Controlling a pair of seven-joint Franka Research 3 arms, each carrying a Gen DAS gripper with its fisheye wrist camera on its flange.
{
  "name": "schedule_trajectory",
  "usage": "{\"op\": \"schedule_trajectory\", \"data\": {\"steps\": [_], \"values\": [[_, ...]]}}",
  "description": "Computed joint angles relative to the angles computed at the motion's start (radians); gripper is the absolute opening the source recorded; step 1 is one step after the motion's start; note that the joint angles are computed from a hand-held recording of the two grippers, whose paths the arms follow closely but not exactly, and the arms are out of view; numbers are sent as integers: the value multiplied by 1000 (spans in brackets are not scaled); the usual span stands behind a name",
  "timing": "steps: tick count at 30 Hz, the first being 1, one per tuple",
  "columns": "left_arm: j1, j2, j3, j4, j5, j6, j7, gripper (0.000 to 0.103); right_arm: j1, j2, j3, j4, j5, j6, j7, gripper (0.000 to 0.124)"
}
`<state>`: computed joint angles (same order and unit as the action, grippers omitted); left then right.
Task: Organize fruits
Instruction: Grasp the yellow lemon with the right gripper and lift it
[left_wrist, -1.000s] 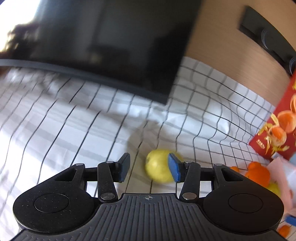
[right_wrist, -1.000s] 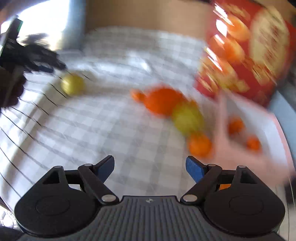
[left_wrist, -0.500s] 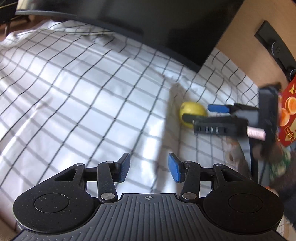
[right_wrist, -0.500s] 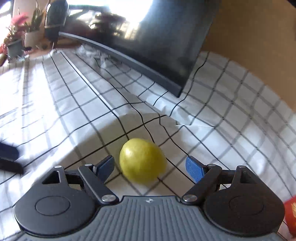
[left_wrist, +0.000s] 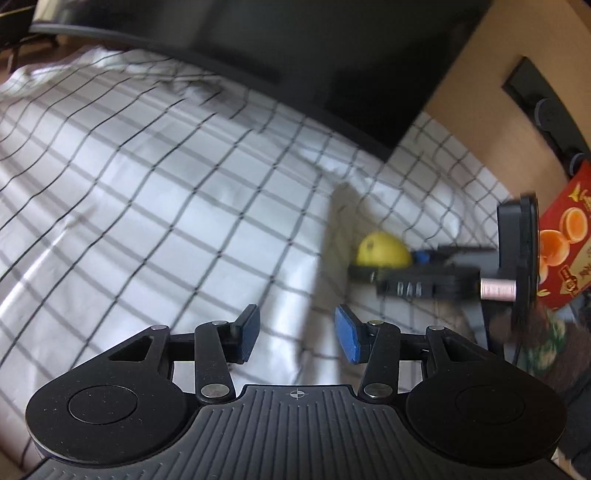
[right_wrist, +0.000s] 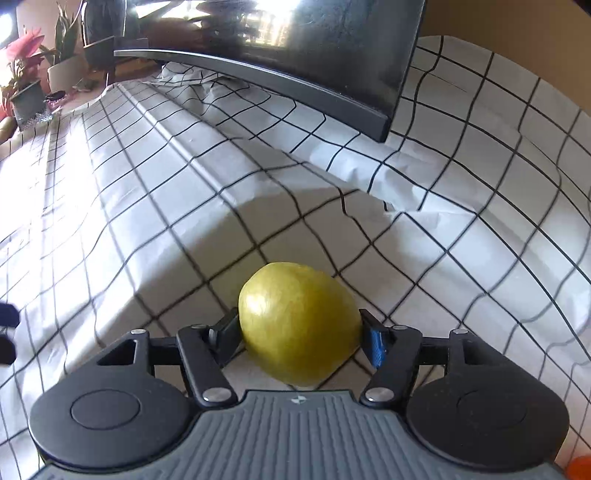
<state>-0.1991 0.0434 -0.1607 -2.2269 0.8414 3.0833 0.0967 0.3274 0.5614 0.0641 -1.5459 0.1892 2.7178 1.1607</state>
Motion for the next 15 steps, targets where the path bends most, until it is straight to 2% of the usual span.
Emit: {"op": "schedule_trajectory", "data": {"steps": [4, 7, 9, 12, 15], "values": [[-12, 46, -19, 50, -72, 14, 97, 50, -35, -143, 19, -205, 52, 53, -23, 65], [-21, 89, -48, 89, -192, 21, 226, 50, -43, -288, 7, -408, 75, 134, -13, 65], [-11, 121, -89, 119, -287, 29, 330, 50, -36, -391, -16, -550, 50, 203, 13, 65], [25, 180, -187, 184, -429, 16, 501, 50, -23, -502, -63, -702, -76, 257, 154, 65], [42, 255, -271, 267, -513, -5, 644, 50, -65, -588, -69, -812, -237, 271, 361, 65]]}}
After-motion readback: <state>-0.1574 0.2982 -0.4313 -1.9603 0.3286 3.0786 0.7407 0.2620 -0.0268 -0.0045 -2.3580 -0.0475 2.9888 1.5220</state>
